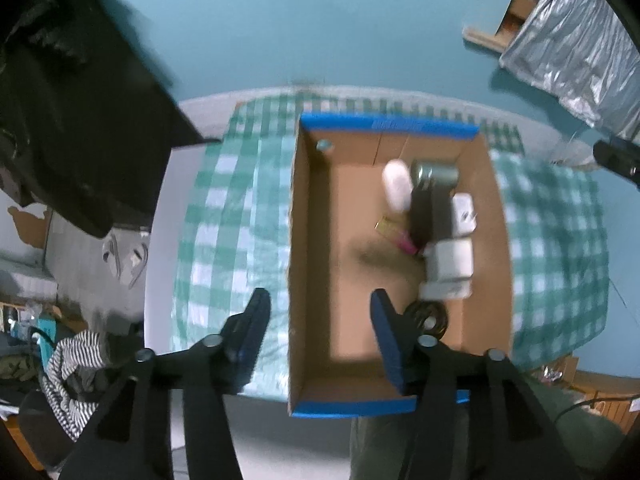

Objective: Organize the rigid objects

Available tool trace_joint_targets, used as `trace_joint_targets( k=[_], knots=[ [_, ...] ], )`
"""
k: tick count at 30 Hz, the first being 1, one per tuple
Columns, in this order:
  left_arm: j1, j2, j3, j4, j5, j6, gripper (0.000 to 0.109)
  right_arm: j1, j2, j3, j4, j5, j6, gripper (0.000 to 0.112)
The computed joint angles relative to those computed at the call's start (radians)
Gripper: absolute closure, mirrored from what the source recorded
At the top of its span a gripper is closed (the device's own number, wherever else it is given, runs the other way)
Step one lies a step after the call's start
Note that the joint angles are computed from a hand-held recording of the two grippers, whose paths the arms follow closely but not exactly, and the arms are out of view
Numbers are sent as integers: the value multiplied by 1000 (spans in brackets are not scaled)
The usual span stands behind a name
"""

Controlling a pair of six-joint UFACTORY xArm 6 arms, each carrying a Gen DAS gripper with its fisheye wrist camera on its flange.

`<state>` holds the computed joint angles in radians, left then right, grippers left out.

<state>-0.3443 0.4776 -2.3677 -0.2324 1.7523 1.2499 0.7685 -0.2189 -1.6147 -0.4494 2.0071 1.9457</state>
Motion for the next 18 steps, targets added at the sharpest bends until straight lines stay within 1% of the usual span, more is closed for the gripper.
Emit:
trace_joint_targets(
  k=[1, 3, 5, 7, 10, 14, 17, 18],
  knots=[
    [1, 9, -26, -15, 14, -9, 44, 18, 7, -18, -18, 26, 18, 47],
    [2, 15, -57, -49, 30, -21, 39, 54, 24, -58, -47, 85, 49, 47],
    [1, 16, -75, -69, 41, -31, 37, 80, 40, -95, -66, 141, 76, 47],
    [1, 18, -90, -85, 50, -45, 32, 108, 55, -129, -84, 194, 99, 47],
    [2, 34, -131, -115, 72, -69, 31, 151, 82, -189, -109, 280, 143, 47],
    [12, 46, -177, -161, 99, -92, 28, 190, 108, -240, -124, 345, 190, 47],
    [18, 27, -162, -191, 87, -99, 26, 204, 130, -273, -131, 381, 201, 47],
    [19, 25, -162, -195, 86, -99, 24, 209, 139, -286, -135, 394, 202, 47]
  ],
)
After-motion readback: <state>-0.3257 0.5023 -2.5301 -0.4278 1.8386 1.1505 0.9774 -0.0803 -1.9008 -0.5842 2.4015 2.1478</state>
